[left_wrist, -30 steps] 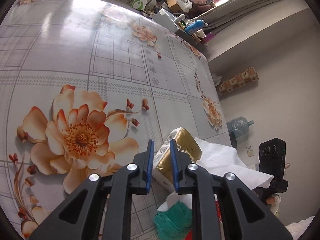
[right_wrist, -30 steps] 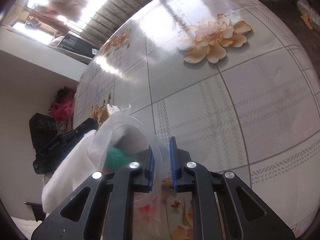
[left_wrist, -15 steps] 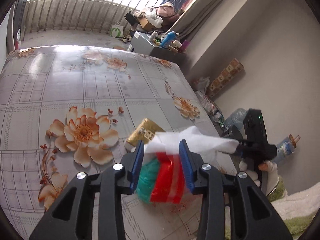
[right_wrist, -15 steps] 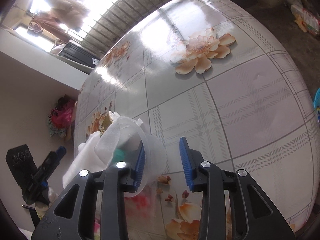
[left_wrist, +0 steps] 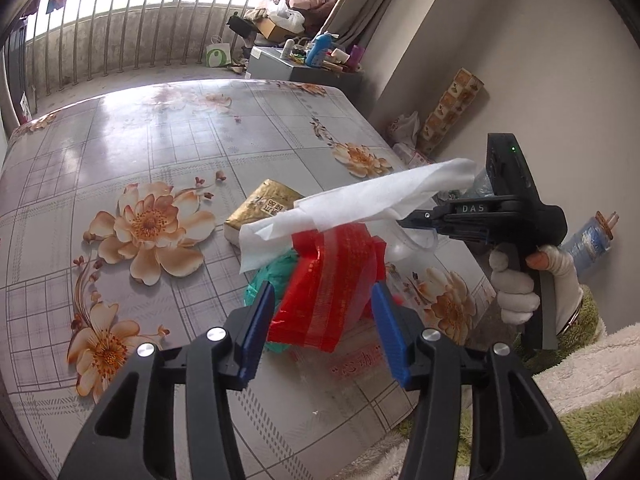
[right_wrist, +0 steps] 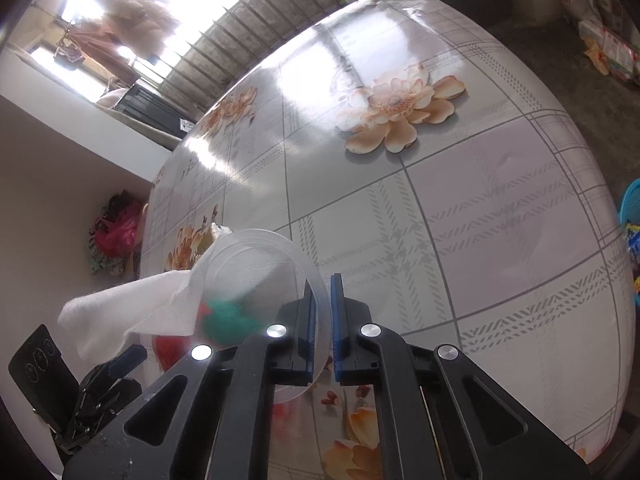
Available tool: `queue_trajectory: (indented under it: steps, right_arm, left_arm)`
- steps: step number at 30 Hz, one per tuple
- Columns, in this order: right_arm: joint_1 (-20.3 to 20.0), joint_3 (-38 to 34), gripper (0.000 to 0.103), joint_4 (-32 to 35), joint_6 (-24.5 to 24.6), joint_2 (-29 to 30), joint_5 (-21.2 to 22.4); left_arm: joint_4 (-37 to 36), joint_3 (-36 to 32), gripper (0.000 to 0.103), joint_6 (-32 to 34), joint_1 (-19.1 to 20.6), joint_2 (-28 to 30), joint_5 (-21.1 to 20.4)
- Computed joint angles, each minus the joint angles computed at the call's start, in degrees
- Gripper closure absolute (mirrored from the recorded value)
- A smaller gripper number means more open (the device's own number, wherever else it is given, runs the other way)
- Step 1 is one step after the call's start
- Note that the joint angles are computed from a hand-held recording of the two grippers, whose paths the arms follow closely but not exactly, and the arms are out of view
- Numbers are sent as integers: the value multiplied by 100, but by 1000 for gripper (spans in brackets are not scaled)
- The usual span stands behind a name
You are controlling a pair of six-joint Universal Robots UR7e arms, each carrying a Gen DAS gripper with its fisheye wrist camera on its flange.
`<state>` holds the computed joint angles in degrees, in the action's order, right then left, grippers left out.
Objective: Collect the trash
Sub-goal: 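Grasp the red-and-green plastic bag with the left tool while the right tool holds the bowl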
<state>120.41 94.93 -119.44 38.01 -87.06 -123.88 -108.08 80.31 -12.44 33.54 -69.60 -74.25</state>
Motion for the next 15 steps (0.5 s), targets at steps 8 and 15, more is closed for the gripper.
queue_trajectory:
  steps: [8, 15]
  right_arm:
    - [74, 224, 98, -41, 234, -231, -330]
    - [176, 356, 98, -45, 297, -322, -367]
  left_arm:
    - [-103, 156, 54, 404, -169, -28, -91]
    - [-334, 324, 54, -1, -134, -57, 325]
